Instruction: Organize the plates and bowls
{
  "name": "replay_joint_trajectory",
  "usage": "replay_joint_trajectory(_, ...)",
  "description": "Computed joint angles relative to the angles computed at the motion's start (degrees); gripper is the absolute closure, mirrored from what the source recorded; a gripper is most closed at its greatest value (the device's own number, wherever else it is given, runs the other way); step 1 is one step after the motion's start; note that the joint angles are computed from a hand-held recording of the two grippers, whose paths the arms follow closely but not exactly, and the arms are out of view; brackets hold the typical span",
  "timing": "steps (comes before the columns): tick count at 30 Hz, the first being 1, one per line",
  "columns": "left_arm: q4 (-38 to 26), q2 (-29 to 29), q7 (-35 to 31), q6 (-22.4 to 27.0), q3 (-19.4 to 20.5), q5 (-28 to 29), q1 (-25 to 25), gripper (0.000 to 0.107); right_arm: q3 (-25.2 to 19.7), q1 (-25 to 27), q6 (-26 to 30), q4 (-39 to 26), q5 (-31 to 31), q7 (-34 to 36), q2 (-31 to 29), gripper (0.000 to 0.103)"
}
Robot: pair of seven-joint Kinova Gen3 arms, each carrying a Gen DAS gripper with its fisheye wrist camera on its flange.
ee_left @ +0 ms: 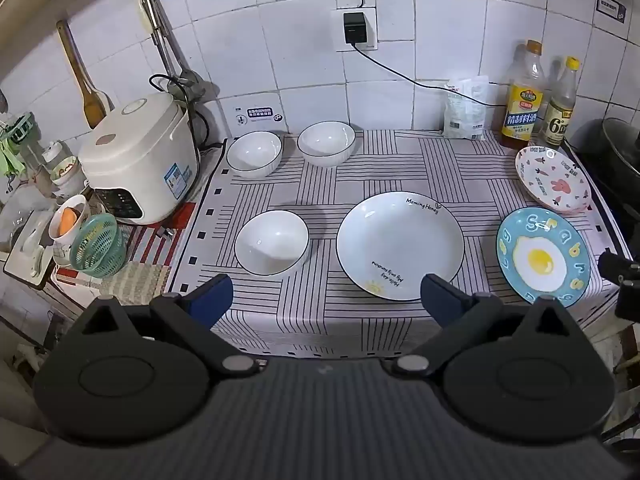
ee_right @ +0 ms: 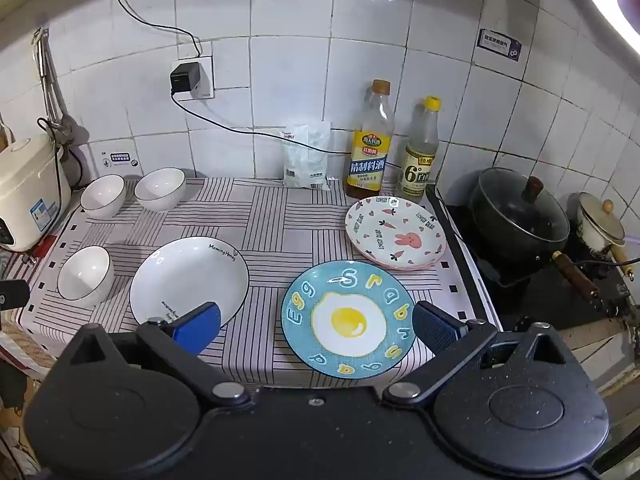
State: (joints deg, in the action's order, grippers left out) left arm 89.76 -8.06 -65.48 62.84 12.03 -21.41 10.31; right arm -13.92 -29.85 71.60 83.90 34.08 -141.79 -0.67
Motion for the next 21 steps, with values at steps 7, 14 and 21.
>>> replay_joint_trajectory(7, -0.1, -0.1, -0.1, 0.1, -0.5, 1.0, 0.1, 0.006, -0.6, -0.5, 0.7, 0.7, 1.3, -1.3, 0.0, 0.0)
replay_joint_trajectory(14, -0.4, 0.0, -1.0, 0.0, -0.6, 1.3, -0.7, 0.006, -0.5, -1.5, 1.9, -0.8, 1.6, -1.4, 0.9, 0.0)
replay_joint_trajectory(21, 0.0, -0.5, -1.1, -0.2, -0.5, 1.6, -0.8, 0.006, -0.2, -1.2, 1.4, -0.1, 1.3, -0.1, 0.4, 0.0)
